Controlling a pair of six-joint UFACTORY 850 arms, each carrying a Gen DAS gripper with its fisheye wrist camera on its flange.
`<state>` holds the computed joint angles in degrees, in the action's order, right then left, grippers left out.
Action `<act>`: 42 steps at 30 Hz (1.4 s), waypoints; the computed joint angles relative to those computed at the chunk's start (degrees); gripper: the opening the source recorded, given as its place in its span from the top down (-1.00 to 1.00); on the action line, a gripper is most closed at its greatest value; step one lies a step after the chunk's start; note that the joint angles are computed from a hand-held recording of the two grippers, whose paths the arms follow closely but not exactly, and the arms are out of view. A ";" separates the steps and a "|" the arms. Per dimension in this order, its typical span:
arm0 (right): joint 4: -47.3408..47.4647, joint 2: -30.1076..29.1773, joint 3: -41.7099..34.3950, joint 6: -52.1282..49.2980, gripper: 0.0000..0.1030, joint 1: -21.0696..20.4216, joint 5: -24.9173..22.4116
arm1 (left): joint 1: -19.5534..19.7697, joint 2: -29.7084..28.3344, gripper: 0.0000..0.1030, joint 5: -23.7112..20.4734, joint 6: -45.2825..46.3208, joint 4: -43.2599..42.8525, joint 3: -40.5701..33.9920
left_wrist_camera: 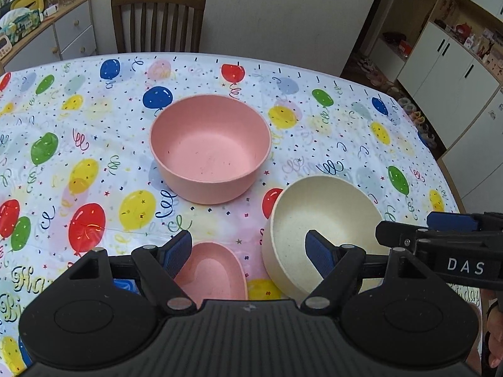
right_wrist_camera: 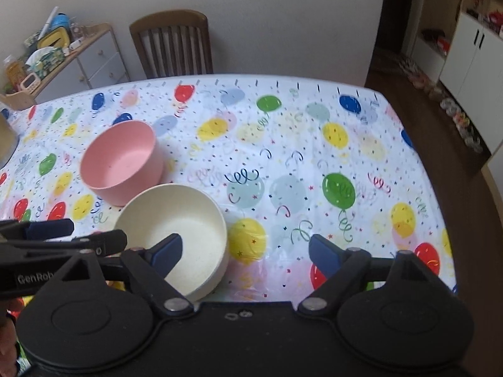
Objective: Organize plates and bowls
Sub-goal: 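Close both grippers on the cream bowl rim, then lift the cream bowl with both grippers and carry it to the plate stack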
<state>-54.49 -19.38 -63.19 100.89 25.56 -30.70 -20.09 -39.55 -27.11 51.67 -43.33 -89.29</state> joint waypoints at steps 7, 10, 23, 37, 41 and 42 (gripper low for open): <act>2.78 -1.51 -0.73 -4.00 -0.14 -0.95 3.57 | -0.13 -1.05 -0.41 -0.55 1.38 -1.87 -0.93; 3.62 -1.92 -1.03 -4.87 0.09 -1.13 4.71 | -0.21 -1.21 -0.12 -1.67 2.73 -3.01 -1.10; 6.10 -3.60 -2.88 -7.17 0.81 -0.81 3.71 | -0.30 -1.29 0.60 -3.97 1.81 -4.33 -1.04; 7.06 -2.23 -2.99 -6.92 0.91 0.72 0.41 | 0.20 2.18 0.72 -4.04 0.52 -3.40 2.08; 6.98 -0.73 -2.68 -6.74 0.90 1.75 -0.69 | 0.72 4.17 0.72 -4.59 0.85 -3.82 3.60; 7.16 -0.35 -2.63 -6.78 0.90 2.03 -0.98 | 0.86 4.78 0.72 -4.60 0.75 -3.77 4.10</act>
